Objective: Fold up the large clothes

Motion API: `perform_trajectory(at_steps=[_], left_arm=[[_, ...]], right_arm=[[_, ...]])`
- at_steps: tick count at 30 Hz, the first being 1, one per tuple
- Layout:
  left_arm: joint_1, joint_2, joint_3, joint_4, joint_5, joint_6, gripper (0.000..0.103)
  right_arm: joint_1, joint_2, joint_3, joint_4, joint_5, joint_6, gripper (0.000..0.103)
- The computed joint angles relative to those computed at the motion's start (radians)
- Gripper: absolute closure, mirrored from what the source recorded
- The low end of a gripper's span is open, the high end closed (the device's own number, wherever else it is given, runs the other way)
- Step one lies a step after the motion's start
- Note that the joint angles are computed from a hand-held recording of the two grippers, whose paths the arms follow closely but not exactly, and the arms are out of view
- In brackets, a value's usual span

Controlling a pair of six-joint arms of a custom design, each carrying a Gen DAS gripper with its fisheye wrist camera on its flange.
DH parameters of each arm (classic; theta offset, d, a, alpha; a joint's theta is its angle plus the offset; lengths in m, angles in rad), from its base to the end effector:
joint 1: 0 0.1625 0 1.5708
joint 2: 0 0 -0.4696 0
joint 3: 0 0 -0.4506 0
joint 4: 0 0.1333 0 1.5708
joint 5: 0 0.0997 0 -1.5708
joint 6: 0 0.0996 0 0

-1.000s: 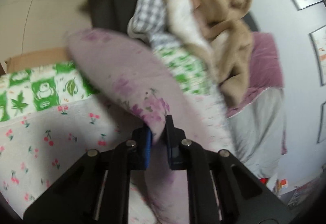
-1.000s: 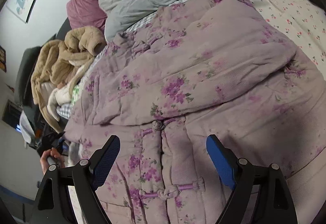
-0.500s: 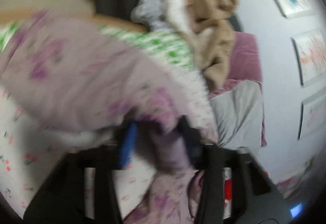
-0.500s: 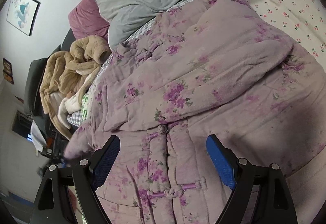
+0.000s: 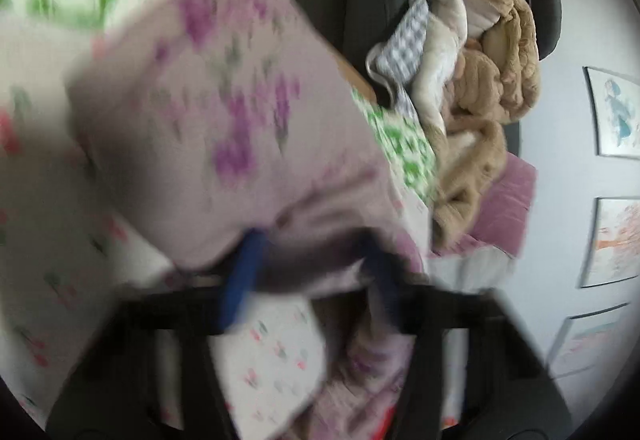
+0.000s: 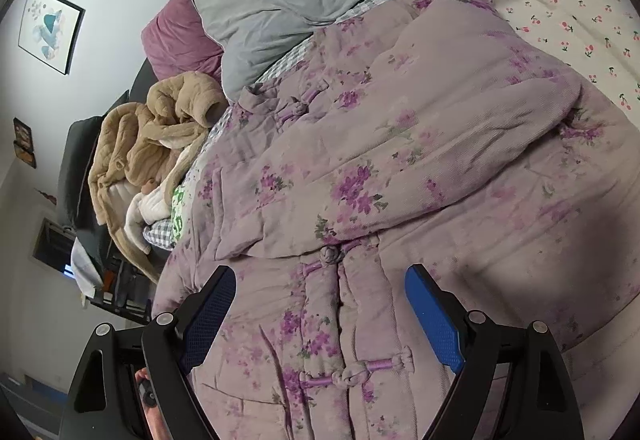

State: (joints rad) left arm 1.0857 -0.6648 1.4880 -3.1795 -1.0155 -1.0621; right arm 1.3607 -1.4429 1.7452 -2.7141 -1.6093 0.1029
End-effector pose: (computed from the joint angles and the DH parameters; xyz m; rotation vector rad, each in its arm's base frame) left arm -0.2116 -0.7999 0.1324 1.0594 -2.4642 1.3199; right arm -0.0049 -0.6438 0.5021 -0.4598 -2.7596 1.2463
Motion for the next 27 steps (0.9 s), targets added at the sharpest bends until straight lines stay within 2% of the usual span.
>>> perform_trajectory(at_steps=[1, 2, 5, 7, 8, 9, 11, 12, 15, 16, 17, 18, 20, 21, 24, 25, 26, 27], left_arm=[[-0.003, -0.011, -0.006, 0.064, 0.043, 0.002, 0.103], [-0.003, -0.028, 0.010, 0.086, 0.068, -0.007, 0.103], [-0.007, -0.061, 0.052, 0.028, 0.103, 0.039, 0.103], [-0.003, -0.091, 0.079, 0.039, 0.077, 0.027, 0.102], [0.001, -0.106, 0.093, 0.064, 0.050, -0.008, 0.093], [0.006, -0.114, 0.102, 0.079, 0.020, -0.029, 0.072], [0.011, -0.122, 0.120, 0.073, -0.030, -0.040, 0.061], [0.008, -0.124, 0.133, 0.051, -0.027, -0.042, 0.060], [-0.005, -0.137, 0.147, 0.083, 0.012, -0.060, 0.059], [-0.010, -0.145, 0.147, 0.129, 0.028, -0.072, 0.058], [-0.020, -0.160, 0.145, 0.216, 0.063, -0.113, 0.050], [-0.032, -0.172, 0.148, 0.291, 0.118, -0.162, 0.036], [-0.055, -0.184, 0.165, 0.315, 0.224, -0.191, 0.030], [-0.056, -0.173, 0.163, 0.275, 0.248, -0.148, 0.030], [-0.024, -0.137, 0.101, 0.294, 0.157, -0.068, 0.030], [-0.020, -0.128, 0.081, 0.329, 0.164, -0.071, 0.030], [-0.025, -0.120, 0.064, 0.363, 0.202, -0.082, 0.039], [-0.034, -0.114, 0.046, 0.408, 0.255, -0.101, 0.066]], right_arm=[[-0.002, -0.001, 0.001, -0.002, 0.005, 0.005, 0.015], [-0.006, -0.004, 0.004, -0.007, 0.013, 0.012, 0.015], [-0.015, -0.012, 0.009, -0.018, 0.028, 0.028, 0.015], [-0.019, -0.015, 0.009, -0.023, 0.036, 0.035, 0.015], [-0.019, -0.015, 0.009, -0.025, 0.040, 0.037, 0.015], [-0.018, -0.014, 0.007, -0.022, 0.044, 0.036, 0.015], [-0.014, -0.009, 0.003, -0.012, 0.053, 0.027, 0.015], [-0.013, -0.009, 0.001, -0.006, 0.054, 0.022, 0.015], [-0.010, -0.007, 0.000, 0.000, 0.053, 0.012, 0.015], [-0.010, -0.007, 0.000, -0.001, 0.052, 0.014, 0.015], [-0.013, -0.008, 0.000, -0.004, 0.055, 0.018, 0.015], [-0.016, -0.010, 0.001, -0.006, 0.058, 0.022, 0.015], [-0.022, -0.014, 0.003, -0.014, 0.061, 0.035, 0.015], [-0.025, -0.015, 0.004, -0.017, 0.062, 0.041, 0.015], [-0.025, -0.015, 0.004, -0.021, 0.064, 0.047, 0.015], [-0.024, -0.014, 0.002, -0.016, 0.066, 0.043, 0.015], [-0.021, -0.011, 0.001, -0.012, 0.066, 0.038, 0.015], [-0.020, -0.010, 0.001, -0.010, 0.065, 0.036, 0.015]])
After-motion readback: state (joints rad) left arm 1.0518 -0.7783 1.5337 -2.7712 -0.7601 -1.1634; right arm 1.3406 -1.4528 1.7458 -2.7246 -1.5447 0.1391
